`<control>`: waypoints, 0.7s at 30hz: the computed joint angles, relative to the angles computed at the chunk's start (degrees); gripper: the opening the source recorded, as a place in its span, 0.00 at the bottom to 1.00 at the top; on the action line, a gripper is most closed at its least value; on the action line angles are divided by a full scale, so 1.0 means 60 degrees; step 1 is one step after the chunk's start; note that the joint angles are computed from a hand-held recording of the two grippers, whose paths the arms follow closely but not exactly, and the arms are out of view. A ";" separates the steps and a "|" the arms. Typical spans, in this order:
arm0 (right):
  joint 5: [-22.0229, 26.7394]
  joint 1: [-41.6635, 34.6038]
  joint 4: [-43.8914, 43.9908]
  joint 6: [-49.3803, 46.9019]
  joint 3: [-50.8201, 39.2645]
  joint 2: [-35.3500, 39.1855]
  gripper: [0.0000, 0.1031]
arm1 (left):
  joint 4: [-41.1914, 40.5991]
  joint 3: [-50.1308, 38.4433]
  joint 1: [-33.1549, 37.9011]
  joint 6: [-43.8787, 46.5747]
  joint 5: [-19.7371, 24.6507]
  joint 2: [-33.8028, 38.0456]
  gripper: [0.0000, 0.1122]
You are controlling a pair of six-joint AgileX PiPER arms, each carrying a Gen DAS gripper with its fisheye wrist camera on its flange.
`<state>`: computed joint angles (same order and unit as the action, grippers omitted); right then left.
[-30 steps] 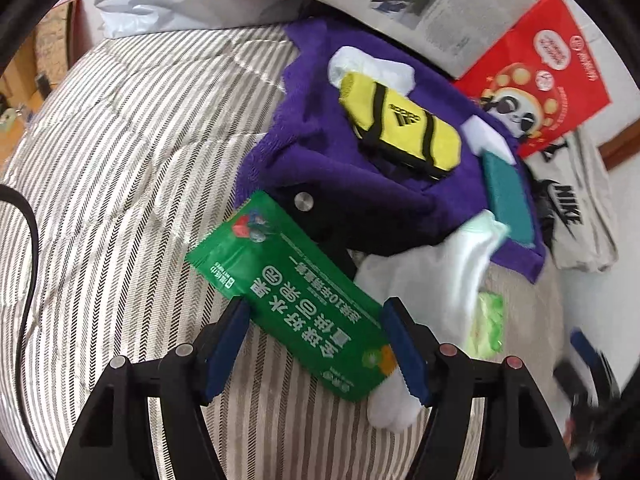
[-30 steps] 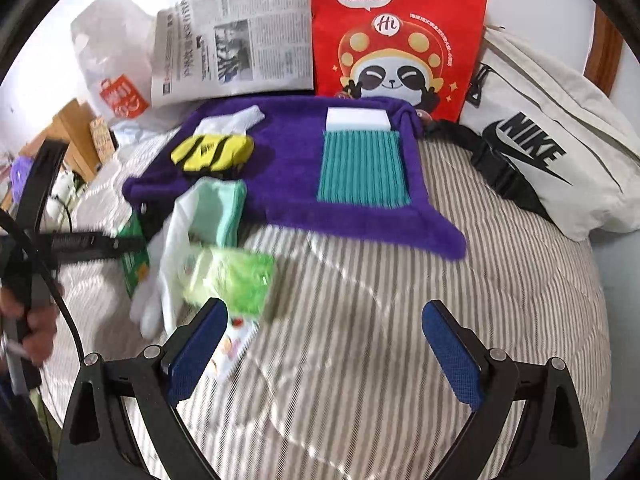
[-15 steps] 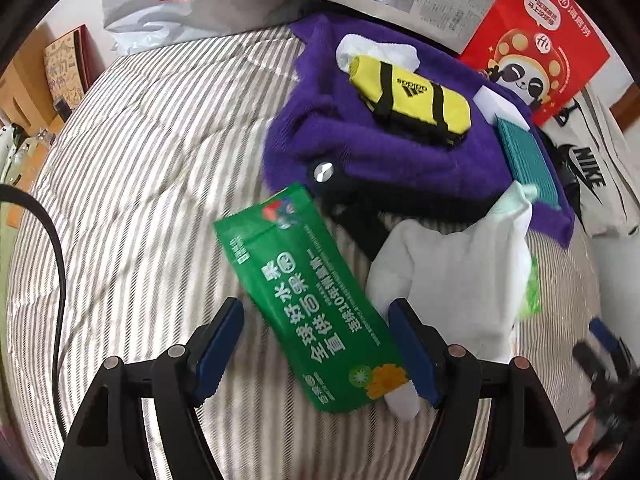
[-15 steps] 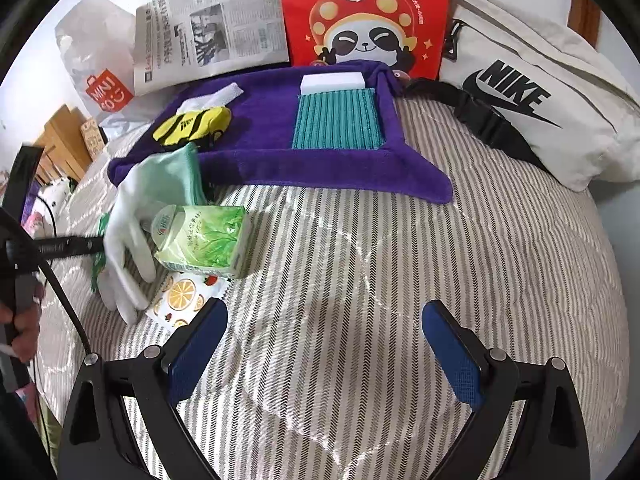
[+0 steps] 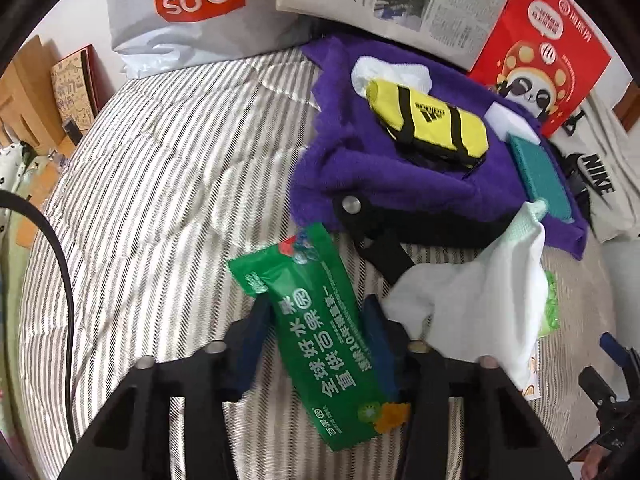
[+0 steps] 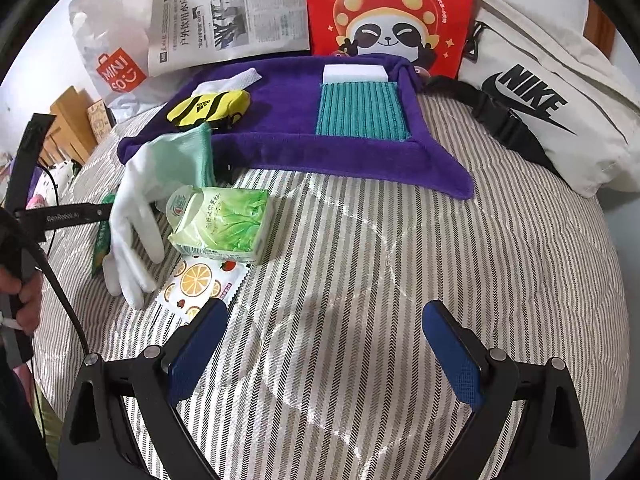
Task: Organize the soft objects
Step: 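Grasp the green packet with the left gripper while the right gripper approaches the light green tissue pack, then grasp the light green tissue pack with the right gripper and lift it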
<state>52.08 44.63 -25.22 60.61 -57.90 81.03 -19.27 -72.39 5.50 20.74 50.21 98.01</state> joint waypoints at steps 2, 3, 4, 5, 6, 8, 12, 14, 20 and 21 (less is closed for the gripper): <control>-0.0018 -0.0066 0.0079 -0.0074 -0.0018 0.0050 0.94 | -0.0541 -0.0062 0.0308 0.0686 0.0086 0.0086 0.31; 0.0000 -0.0094 0.0100 -0.0075 -0.0048 0.0097 0.94 | -0.0685 -0.0072 0.0415 0.0975 0.0063 0.0098 0.30; 0.0013 -0.0110 0.0124 -0.0086 -0.0075 0.0129 0.94 | -0.0831 -0.0093 0.0504 0.1245 0.0082 0.0098 0.28; 0.0034 -0.0107 0.0141 -0.0107 -0.0107 0.0151 0.94 | -0.1006 -0.0101 0.0607 0.1509 0.0151 0.0076 0.27; 0.0055 -0.0090 0.0135 -0.0121 -0.0126 0.0153 0.94 | -0.1222 -0.0074 0.0717 0.1798 0.0225 -0.0005 0.26; 0.0165 0.0007 0.0046 -0.0074 -0.0192 0.0166 0.94 | -0.1595 0.0084 0.0864 0.2347 0.0307 -0.0237 0.26; 0.0170 0.0032 0.0039 -0.0036 -0.0286 0.0240 0.94 | -0.1855 0.0420 0.1060 0.2739 0.0352 -0.0529 0.26; 0.0119 0.0009 0.0101 -0.0074 -0.0364 0.0340 0.94 | -0.2050 0.0515 0.1266 0.2901 0.0484 -0.0639 0.26; -0.0210 -0.0013 0.0235 -0.0220 -0.0835 0.0756 0.94 | -0.2087 0.0545 0.1446 0.3021 0.0523 -0.0559 0.26; -0.0283 -0.0050 0.0280 -0.0236 -0.0923 0.0837 0.94 | -0.2169 0.0532 0.1523 0.3132 0.0589 -0.0509 0.26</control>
<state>50.38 44.33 -23.54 59.19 -63.43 86.06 -32.28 -69.20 14.64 39.54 53.74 94.95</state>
